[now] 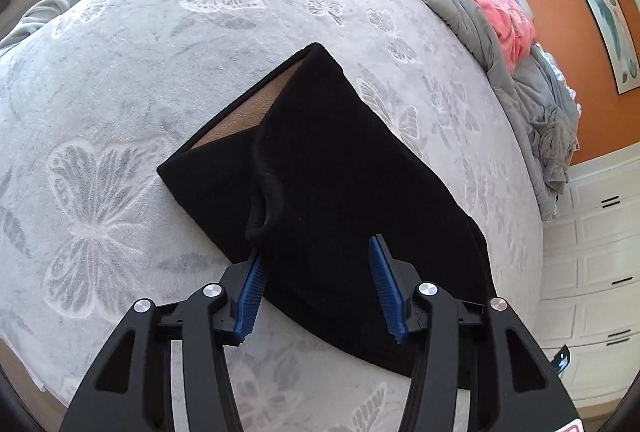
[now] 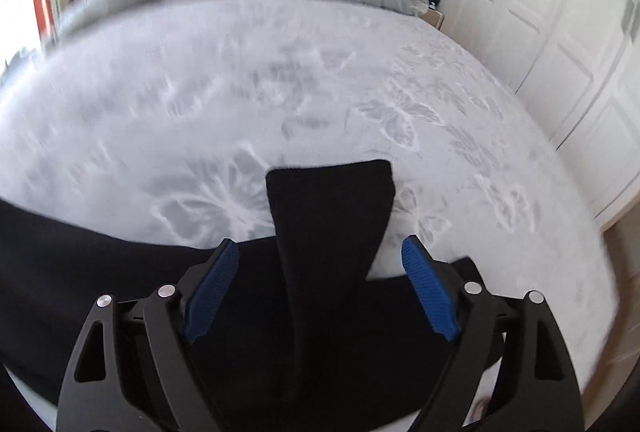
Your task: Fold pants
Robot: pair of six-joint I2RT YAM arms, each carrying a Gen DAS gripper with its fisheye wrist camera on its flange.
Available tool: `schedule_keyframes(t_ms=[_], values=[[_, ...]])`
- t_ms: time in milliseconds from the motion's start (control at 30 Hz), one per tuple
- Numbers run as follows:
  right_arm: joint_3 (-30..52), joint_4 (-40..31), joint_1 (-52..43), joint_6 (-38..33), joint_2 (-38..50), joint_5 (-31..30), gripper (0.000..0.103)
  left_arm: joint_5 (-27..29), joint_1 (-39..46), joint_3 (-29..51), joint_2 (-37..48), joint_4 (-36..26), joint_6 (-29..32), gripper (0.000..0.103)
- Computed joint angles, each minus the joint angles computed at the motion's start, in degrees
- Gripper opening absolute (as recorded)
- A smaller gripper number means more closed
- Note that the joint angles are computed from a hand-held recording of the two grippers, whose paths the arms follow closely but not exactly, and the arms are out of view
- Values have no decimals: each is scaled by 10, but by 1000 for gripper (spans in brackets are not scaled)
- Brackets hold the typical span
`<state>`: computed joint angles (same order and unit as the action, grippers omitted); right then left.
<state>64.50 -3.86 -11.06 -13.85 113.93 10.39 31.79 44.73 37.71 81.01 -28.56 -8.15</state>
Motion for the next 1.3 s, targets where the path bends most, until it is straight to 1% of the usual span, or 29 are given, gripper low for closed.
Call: schedule_keyframes(t_ms=[33, 67, 100, 133, 200, 233, 267, 300, 367, 433, 467, 533, 600, 633, 667, 700, 733, 767, 833, 900, 933, 967, 1000, 1067, 1100, 1133, 1200, 1267, 1300], values=[[29, -18, 1, 1, 33, 9, 35, -8, -9, -2, -2, 7, -5, 48], [45, -33, -13, 17, 46, -9, 7, -20, -21, -1, -3, 11, -15, 48], [42, -45, -37, 42, 29, -52, 7, -23, -19, 1, 0, 9, -10, 48], [14, -33, -73, 69, -16, -117, 7, -23, -19, 9, 8, 5, -6, 48], [-36, -14, -142, 103, -91, -209, 7, -6, -2, 29, 26, -16, 19, 48], [-52, -21, -203, 124, -120, -282, 7, 6, 13, 34, 33, -24, 35, 49], [-53, -36, -249, 136, -120, -333, 7, 21, 34, 28, 34, -30, 54, 50], [-41, -57, -274, 134, -103, -358, 7, 30, 46, 30, 43, -28, 59, 54], [-7, -99, -293, 98, -31, -320, 8, 33, 56, 17, 49, -8, 53, 59], [15, -117, -296, 92, 23, -315, 8, 40, 57, 7, 66, 7, 45, 60], [13, -111, -300, 103, 29, -327, 11, 52, 62, 1, 73, 9, 49, 60], [-5, -82, -307, 119, 14, -352, 13, 54, 55, -5, 74, 14, 42, 61], [-7, -84, -306, 127, 4, -366, 24, 50, 47, -8, 73, 31, 27, 64], [-2, -89, -305, 130, 3, -372, 27, 45, 40, -3, 78, 38, 13, 60], [0, -88, -298, 131, 2, -368, 24, 44, 38, 4, 86, 40, 9, 53], [5, -93, -291, 127, -5, -358, 19, 37, 34, 12, 89, 44, 11, 9], [9, -101, -288, 132, -19, -360, 6, 20, 24, 30, 89, 33, 18, 6], [-13, -88, -280, 150, -48, -377, 5, 29, 30, 40, 80, 22, 28, 6], [-28, -72, -306, 154, -102, -452, 5, 66, 53, 67, 48, -22, 52, 6], [-51, -60, -321, 130, -138, -475, 5, 109, 89, 96, 23, -75, 86, 6], [-46, -74, -320, 100, -126, -448, 5, 103, 98, 105, 17, -91, 102, 6], [-36, -91, -318, 74, -99, -415, 5, 74, 97, 103, 16, -86, 110, 6], [-24, -107, -319, 57, -65, -393, 5, 35, 84, 102, 31, -78, 118, 7], [-3, -139, -332, 33, -6, -384, 5, -45, 62, 89, 91, -44, 130, 8], [-2, -146, -343, 23, 9, -391, 6, -62, 59, 81, 122, -28, 139, 9], [-7, -145, -357, 19, 14, -415, 6, -67, 63, 71, 143, -12, 148, 11], [-1, -150, -376, 24, 19, -453, 10, -48, 80, 46, 135, 16, 154, 15], [33, -164, -385, 58, 38, -489, 29, -46, 80, 41, 113, 13, 150, 15], [58, -175, -380, 79, 56, -499, 32, -50, 76, 44, 107, 11, 145, 16]])
